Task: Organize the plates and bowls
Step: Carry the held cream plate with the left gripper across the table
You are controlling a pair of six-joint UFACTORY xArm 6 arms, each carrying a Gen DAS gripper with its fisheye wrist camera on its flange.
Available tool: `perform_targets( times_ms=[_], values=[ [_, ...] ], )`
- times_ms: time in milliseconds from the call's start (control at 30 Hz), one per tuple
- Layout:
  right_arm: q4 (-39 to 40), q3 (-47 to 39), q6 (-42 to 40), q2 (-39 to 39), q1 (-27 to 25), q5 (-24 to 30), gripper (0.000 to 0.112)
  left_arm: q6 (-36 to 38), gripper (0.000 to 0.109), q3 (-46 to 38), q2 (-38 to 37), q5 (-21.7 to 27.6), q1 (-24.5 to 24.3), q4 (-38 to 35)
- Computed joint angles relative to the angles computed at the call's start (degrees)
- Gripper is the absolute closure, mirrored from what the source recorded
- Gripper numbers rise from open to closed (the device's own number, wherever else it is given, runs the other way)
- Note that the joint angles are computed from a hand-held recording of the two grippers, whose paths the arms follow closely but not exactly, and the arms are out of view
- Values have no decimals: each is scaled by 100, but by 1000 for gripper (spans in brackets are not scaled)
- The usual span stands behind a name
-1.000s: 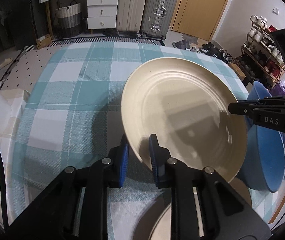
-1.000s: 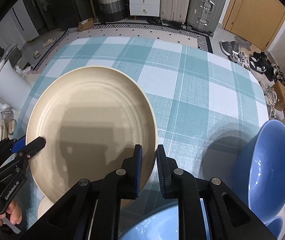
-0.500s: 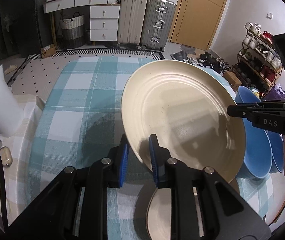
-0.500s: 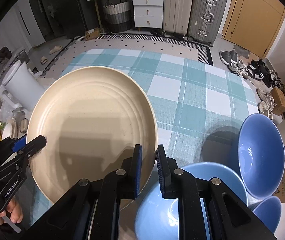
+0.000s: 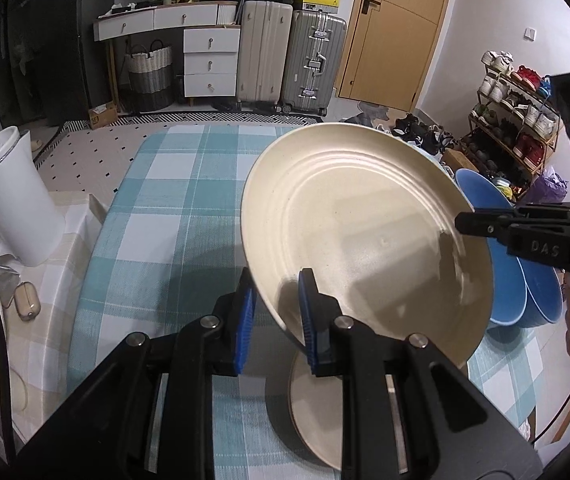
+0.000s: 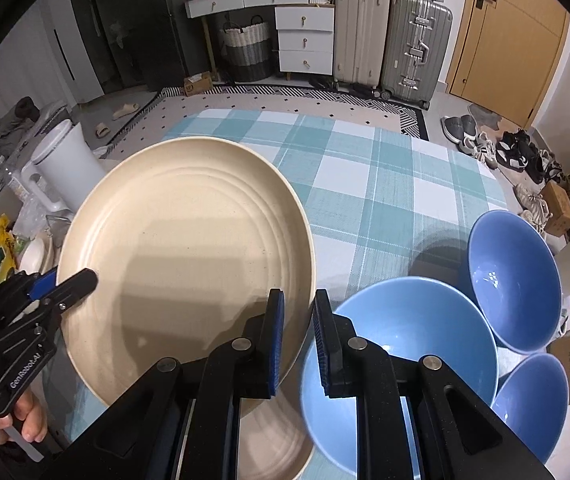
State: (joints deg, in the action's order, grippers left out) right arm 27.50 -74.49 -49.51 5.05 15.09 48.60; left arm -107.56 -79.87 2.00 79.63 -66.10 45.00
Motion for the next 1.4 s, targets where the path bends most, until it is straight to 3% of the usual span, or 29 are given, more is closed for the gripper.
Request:
perform_targets(
  times_ms=[500,1067,1400],
  values=[
    [549,988,-578,-918,-283,-41,97,-201,91,-529,367,507,-630,18],
    [936,2168,-1313,-1813,-504,-121,95,-574,91,-390,428,754,-1062,49],
    [1072,2333,-1419,-1742,-763,25,95,-524,91,-216,488,392,-941,37]
  ],
)
